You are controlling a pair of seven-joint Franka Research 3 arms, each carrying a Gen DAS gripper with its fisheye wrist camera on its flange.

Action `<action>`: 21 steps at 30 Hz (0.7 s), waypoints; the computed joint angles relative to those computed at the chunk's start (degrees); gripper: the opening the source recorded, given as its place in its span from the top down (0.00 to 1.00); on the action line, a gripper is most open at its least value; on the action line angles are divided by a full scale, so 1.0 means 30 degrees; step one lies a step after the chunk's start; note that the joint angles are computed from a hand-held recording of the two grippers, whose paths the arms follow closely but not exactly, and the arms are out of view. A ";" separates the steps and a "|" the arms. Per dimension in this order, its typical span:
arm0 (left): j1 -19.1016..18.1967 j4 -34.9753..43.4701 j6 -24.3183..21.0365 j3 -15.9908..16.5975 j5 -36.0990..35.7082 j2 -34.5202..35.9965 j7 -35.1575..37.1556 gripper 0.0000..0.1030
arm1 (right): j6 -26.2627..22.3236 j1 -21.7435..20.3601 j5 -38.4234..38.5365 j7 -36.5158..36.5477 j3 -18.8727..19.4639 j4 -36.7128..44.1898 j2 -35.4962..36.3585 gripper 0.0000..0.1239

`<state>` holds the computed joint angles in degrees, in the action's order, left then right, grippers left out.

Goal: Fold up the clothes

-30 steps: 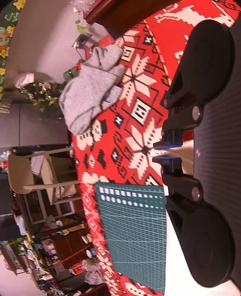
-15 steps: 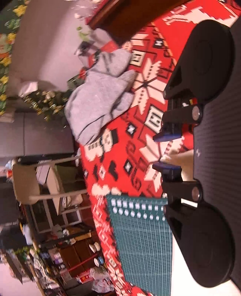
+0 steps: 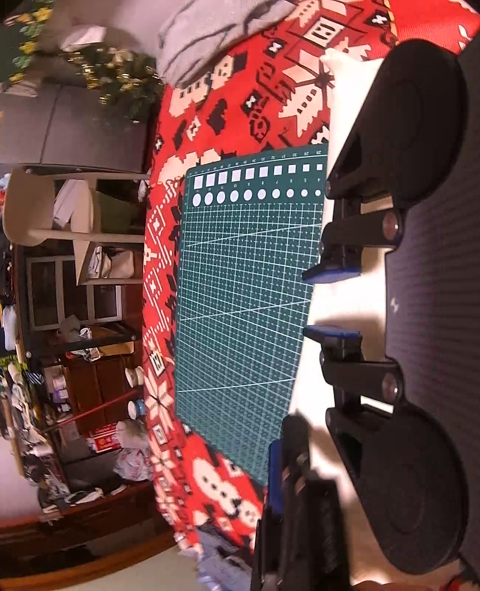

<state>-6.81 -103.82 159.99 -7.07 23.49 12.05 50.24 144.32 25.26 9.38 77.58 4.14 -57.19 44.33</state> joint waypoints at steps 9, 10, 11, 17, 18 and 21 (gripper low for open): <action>0.0887 -0.1211 0.2774 -0.0749 -0.1527 -0.0215 0.1232 0.74 | 0.0970 -0.0744 0.1365 -0.1177 0.1114 -0.1498 -0.0796 0.80; 0.0921 -0.1071 0.2823 -0.0850 -0.1905 -0.0081 0.1647 0.74 | 0.0725 -0.0850 0.1765 -0.1427 0.1402 -0.1152 -0.0595 0.84; 0.0886 -0.0886 0.2764 -0.0879 -0.2109 0.0056 0.1976 0.82 | 0.0411 -0.0755 0.1841 -0.1699 0.1466 -0.0726 -0.0329 0.88; -0.0338 -0.0059 0.1327 0.0368 0.0270 0.0410 0.1318 0.86 | 0.0751 0.0247 0.0759 -0.1370 0.0220 -0.0507 -0.0047 0.93; -0.0378 -0.0133 0.1217 0.0477 0.0529 0.0322 0.1017 0.86 | 0.0906 0.0353 0.0467 -0.1036 -0.0103 -0.0700 -0.0162 0.93; -0.0522 -0.0372 0.0508 0.0850 0.1632 -0.0096 -0.0181 0.85 | 0.1219 0.0436 -0.0374 0.0179 -0.0948 -0.1224 -0.0494 0.93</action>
